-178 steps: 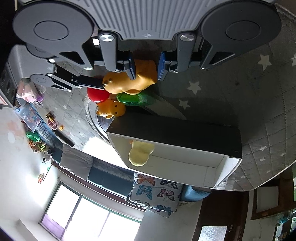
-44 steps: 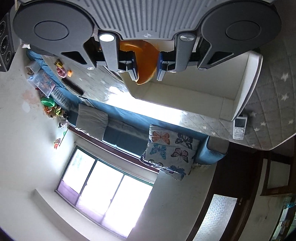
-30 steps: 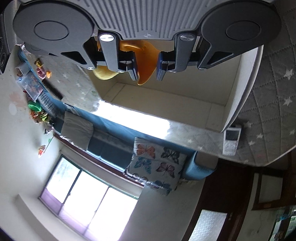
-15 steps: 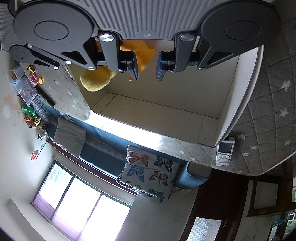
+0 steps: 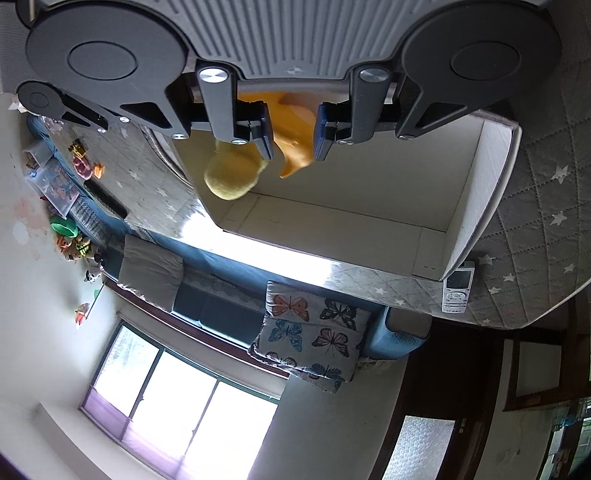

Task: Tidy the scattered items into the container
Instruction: 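Lower the yellow rubber toy into the box beside the chick and open both grippers, then move both tools down to the green toy beside the box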

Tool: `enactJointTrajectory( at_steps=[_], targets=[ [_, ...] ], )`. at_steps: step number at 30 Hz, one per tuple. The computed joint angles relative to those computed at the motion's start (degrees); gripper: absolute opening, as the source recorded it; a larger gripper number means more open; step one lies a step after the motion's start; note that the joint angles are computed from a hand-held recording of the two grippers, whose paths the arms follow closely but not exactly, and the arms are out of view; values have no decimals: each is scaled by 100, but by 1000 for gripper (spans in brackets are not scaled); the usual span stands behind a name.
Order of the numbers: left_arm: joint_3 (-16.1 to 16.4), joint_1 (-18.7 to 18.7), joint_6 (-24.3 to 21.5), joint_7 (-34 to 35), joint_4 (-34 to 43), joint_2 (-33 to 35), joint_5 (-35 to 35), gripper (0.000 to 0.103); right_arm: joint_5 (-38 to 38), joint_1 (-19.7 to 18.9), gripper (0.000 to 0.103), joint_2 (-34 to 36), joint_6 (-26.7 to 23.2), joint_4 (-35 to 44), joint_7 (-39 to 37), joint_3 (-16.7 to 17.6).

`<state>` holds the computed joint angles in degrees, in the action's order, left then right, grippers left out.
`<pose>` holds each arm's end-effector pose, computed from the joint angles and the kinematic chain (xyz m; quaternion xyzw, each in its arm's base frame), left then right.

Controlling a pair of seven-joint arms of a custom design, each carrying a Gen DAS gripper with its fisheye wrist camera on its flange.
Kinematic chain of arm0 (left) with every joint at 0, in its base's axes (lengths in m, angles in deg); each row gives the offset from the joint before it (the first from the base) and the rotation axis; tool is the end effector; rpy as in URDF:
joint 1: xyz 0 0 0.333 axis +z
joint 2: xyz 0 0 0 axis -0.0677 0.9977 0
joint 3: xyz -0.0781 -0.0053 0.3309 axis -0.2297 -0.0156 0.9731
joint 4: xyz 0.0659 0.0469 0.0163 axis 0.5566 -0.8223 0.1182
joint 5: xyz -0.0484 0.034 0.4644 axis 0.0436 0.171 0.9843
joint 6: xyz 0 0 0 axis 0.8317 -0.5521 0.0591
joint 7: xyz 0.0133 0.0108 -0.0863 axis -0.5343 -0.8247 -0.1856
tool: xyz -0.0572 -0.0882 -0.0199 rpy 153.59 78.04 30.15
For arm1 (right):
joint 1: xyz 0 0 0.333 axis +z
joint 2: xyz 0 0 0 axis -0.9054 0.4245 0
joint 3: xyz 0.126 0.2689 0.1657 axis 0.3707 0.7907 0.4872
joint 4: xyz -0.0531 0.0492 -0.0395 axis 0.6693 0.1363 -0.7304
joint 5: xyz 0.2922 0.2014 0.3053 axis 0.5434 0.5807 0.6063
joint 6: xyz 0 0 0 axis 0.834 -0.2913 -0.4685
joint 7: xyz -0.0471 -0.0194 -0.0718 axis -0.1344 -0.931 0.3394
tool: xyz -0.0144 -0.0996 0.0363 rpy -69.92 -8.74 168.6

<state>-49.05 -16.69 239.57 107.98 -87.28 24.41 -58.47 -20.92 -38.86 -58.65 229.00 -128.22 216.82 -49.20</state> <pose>0.6489 -0.3258 0.5089 -0.5305 0.7079 -0.4545 0.1043 0.5456 0.4107 0.5428 -0.7171 0.5088 -0.2845 0.3820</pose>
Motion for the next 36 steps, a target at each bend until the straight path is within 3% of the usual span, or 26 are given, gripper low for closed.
enactJointTrajectory(
  at_steps=[13, 20, 36],
  targets=[
    [-47, -150, 128, 463, -640, -550, -632, 30, -644, -49, 90, -589, -297, -606, 723, 309],
    [85, -326, 119, 378, -911, -762, -569, 30, -876, -80, 103, -787, -440, -830, 1042, 469],
    [218, -473, -154, -671, -1088, -727, 376, 30, -595, -137, 102, -911, -374, -1180, 1207, 521]
  ],
)
